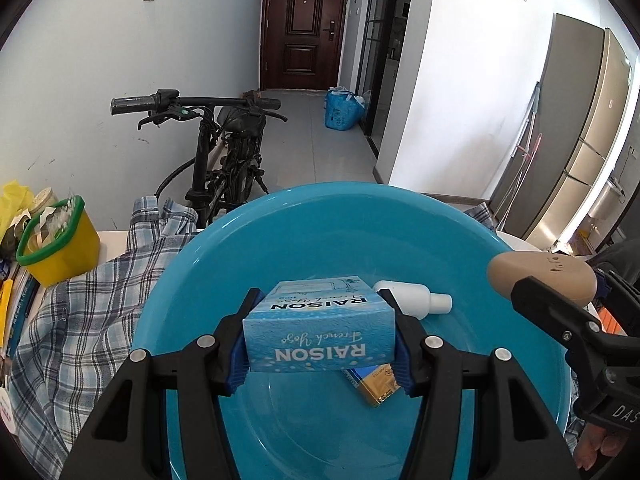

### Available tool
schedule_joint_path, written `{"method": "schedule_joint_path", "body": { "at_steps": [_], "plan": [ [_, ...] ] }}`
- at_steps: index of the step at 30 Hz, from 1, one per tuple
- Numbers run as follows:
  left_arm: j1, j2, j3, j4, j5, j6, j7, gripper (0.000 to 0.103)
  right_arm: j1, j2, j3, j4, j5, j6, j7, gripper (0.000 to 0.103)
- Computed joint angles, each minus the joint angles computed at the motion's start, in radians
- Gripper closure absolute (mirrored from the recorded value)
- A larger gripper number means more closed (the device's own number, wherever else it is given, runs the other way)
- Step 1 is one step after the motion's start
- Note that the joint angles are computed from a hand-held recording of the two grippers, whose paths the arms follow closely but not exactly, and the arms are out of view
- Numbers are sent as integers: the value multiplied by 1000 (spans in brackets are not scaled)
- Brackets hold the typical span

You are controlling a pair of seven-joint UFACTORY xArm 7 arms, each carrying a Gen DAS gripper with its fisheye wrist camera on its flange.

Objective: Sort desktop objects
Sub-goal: 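Lower both held items over the turquoise basin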

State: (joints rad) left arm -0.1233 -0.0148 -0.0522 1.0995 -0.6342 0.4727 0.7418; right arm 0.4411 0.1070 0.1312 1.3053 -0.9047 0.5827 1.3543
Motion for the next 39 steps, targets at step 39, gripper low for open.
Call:
{"method": "schedule_joint_path", "body": {
  "at_steps": [39],
  "plan": [
    [12,27,-11,19,102,33,-91,44,26,56,-25,34,119,3,-107,25]
  ]
}}
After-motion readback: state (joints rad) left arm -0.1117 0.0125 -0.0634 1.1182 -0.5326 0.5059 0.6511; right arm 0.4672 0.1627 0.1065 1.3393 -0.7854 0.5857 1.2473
